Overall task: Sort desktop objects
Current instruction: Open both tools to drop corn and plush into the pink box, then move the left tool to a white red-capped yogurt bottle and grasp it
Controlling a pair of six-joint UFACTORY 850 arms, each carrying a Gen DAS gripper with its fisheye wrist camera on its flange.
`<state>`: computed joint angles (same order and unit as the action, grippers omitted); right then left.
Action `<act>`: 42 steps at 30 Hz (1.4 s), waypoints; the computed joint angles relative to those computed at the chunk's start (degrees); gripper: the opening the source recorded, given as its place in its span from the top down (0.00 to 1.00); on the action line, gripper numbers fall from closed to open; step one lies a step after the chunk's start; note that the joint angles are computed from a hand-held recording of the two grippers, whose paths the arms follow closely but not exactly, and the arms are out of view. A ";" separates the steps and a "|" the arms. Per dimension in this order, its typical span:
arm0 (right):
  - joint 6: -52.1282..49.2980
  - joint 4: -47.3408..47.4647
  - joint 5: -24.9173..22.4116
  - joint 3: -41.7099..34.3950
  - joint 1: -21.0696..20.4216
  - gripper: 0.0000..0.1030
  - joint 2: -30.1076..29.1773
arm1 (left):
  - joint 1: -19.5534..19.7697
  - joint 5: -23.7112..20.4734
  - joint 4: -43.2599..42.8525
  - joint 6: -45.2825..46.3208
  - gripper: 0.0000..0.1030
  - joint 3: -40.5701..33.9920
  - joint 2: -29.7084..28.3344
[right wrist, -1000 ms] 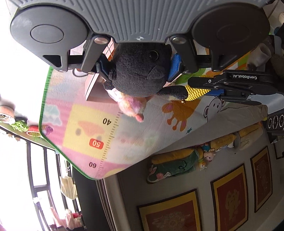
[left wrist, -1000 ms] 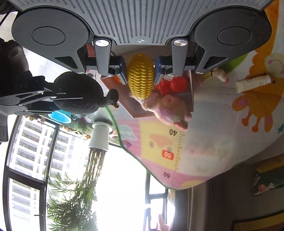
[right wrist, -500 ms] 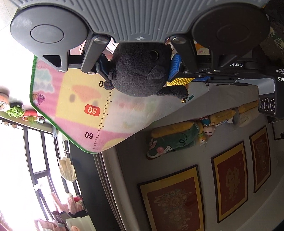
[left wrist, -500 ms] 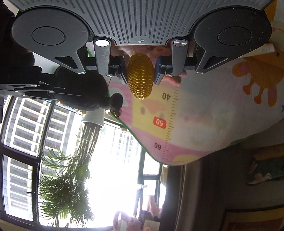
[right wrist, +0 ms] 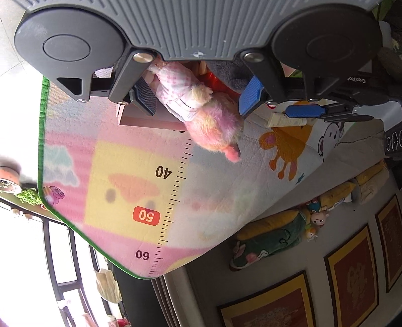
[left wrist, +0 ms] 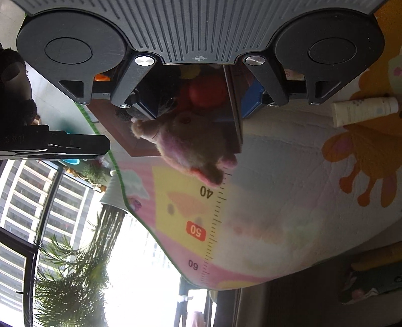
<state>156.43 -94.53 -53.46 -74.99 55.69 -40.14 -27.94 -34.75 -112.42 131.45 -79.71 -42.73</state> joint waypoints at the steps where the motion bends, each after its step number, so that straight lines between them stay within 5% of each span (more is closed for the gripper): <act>1: -0.57 0.23 0.16 -0.29 -0.05 0.27 -0.17 | 0.32 0.19 -1.48 1.82 0.24 0.50 0.18; 5: -2.87 1.06 0.74 -1.72 -0.33 0.25 -0.97 | 2.59 1.82 -8.60 10.47 0.13 2.89 1.13; 12: -5.54 0.94 2.16 -5.02 -1.12 0.24 -2.83 | 4.23 9.09 -4.04 3.61 0.13 -2.40 -3.81; 16: -8.24 2.12 1.94 -5.95 -0.90 0.23 -3.12 | 4.14 8.48 -0.16 -0.11 0.15 -4.15 -5.86; 31: -14.16 1.42 1.89 -8.34 0.08 0.20 -3.65 | 2.27 10.18 -3.28 9.05 0.44 -4.41 -6.95; 37: -17.73 2.27 3.85 -10.99 0.05 0.20 -4.96 | 1.82 11.08 -7.89 13.25 0.71 -4.81 -7.51; 42: -21.37 3.54 5.10 -13.56 -0.01 0.20 -6.27 | 2.47 10.83 -12.40 16.78 0.72 -3.40 -6.77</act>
